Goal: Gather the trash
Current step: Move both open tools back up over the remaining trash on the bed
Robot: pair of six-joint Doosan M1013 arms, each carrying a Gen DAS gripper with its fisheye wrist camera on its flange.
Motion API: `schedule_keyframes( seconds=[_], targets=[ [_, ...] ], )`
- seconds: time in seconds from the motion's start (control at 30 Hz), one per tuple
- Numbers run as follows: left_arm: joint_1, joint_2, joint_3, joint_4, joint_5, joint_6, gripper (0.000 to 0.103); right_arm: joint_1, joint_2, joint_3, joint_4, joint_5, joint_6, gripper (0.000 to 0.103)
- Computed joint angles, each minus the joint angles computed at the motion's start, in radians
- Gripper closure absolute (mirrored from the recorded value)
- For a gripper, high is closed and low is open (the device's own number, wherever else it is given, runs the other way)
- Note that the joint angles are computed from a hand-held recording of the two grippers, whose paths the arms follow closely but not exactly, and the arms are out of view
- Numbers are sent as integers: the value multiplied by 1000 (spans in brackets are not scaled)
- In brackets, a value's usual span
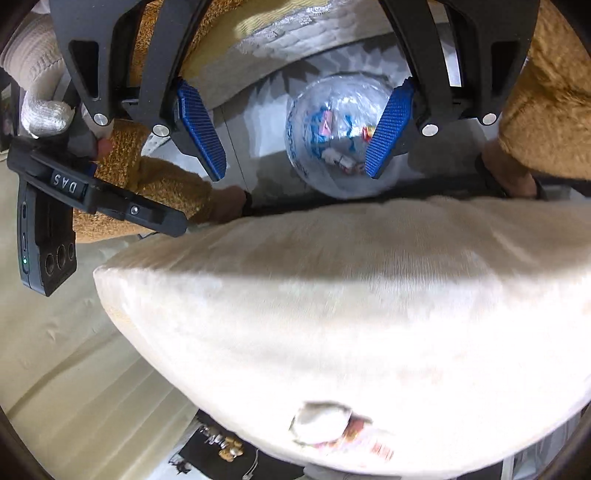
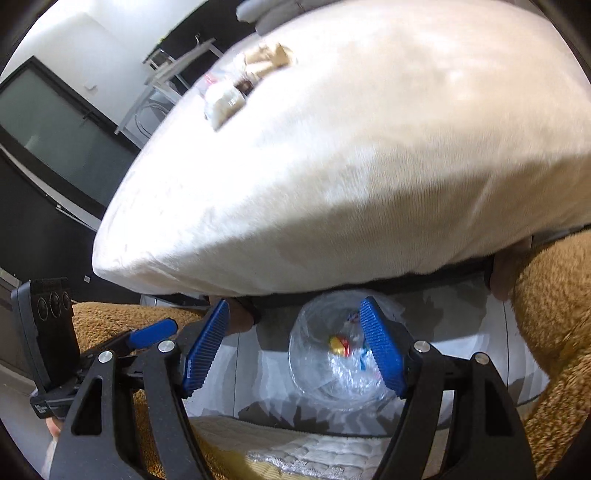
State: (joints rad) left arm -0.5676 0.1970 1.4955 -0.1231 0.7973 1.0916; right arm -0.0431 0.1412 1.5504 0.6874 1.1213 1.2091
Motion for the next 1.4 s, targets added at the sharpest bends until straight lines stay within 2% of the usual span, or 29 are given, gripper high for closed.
schedule_keyframes(
  seconds=[0.1,0.3,0.47,0.53,0.8,0.93,1.23,1.4],
  targets=[
    [-15,-5,-19,63,-7,7,27,-1,-18,5,29,-37,-54,30],
    [1,4,-47,31,-45,47,27,-13,-40,-7,66,-112,-141,30],
    [20,7,-54,24,-85,48,27,-23,-20,-60,104,-139,-214,30],
    [43,14,-58,-23,-87,49,27,-23,3,-98,104,-139,-215,30],
    [134,57,-119,-153,-107,57,27,4,120,-260,67,-113,-194,30],
    [175,86,-165,-210,-103,77,27,28,183,-331,52,-69,-192,30],
    [228,142,-251,-265,-82,121,27,95,297,-459,30,22,-240,30],
    [244,159,-272,-305,-78,148,27,126,344,-516,4,39,-232,30]
  ],
)
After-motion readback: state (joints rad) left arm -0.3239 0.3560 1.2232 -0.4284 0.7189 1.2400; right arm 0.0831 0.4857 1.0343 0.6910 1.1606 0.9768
